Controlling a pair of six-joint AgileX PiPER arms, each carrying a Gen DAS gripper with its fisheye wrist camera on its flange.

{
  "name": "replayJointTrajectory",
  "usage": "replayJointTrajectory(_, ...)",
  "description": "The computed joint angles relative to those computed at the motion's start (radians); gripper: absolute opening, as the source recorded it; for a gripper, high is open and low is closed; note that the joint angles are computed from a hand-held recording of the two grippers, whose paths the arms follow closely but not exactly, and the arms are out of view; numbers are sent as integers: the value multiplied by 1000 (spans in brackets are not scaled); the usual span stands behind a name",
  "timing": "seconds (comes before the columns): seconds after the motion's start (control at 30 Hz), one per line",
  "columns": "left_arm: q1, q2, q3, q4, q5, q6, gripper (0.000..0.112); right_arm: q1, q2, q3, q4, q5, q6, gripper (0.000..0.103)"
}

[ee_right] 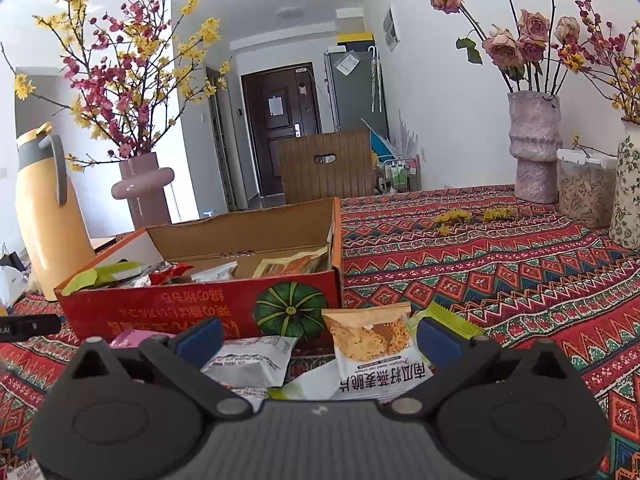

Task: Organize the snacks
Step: 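Lower the right gripper onto the cracker-picture packet and close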

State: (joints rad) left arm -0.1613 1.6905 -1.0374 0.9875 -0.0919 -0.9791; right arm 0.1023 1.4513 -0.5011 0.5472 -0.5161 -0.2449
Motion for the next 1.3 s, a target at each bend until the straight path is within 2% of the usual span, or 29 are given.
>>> replayJointTrajectory(0.1, 3, 6, -9, 140, 2, -150, 103, -9, 15, -9, -11, 6, 16, 103)
replayJointTrajectory(0.2, 4, 3, -5, 121, -3, -131, 103, -11, 24, -18, -20, 17, 18, 103)
replayJointTrajectory(0.33, 9, -6, 12, -16, -24, 4, 103, 6, 38, -34, 53, 20, -49, 103)
replayJointTrajectory(0.5, 11, -2, 6, 33, -19, -51, 103, 15, 19, -9, 24, -13, -22, 103)
replayJointTrajectory(0.6, 12, -2, 5, 43, -19, -66, 103, 2, 2, -13, 1, 26, -20, 103)
replayJointTrajectory(0.77, 18, 4, -5, 200, -21, -228, 103, -8, -13, -35, 130, 70, -172, 103)
replayJointTrajectory(0.9, 24, 7, -10, 296, -25, -331, 103, -48, 0, -99, 303, 162, -392, 102)
replayJointTrajectory(0.97, 25, 6, -10, 298, -25, -336, 103, -57, 25, -128, 388, 172, -489, 98)
replayJointTrajectory(1.0, 26, 7, -10, 303, -26, -341, 103, -67, 34, -137, 387, 186, -490, 92)
replayJointTrajectory(1.1, 23, 10, -17, 380, -19, -419, 103, -102, 53, -151, 279, 243, -382, 79)
replayJointTrajectory(1.17, 23, 13, -22, 437, -16, -477, 103, -108, 65, -153, 237, 254, -339, 64)
replayJointTrajectory(1.2, 22, 13, -21, 444, -15, -485, 103, -107, 68, -153, 231, 254, -334, 51)
replayJointTrajectory(1.23, 22, 13, -22, 452, -14, -493, 103, -107, 68, -150, 214, 252, -318, 46)
replayJointTrajectory(1.3, 23, 13, -23, 464, -15, -506, 103, -109, 57, -140, 166, 248, -268, 46)
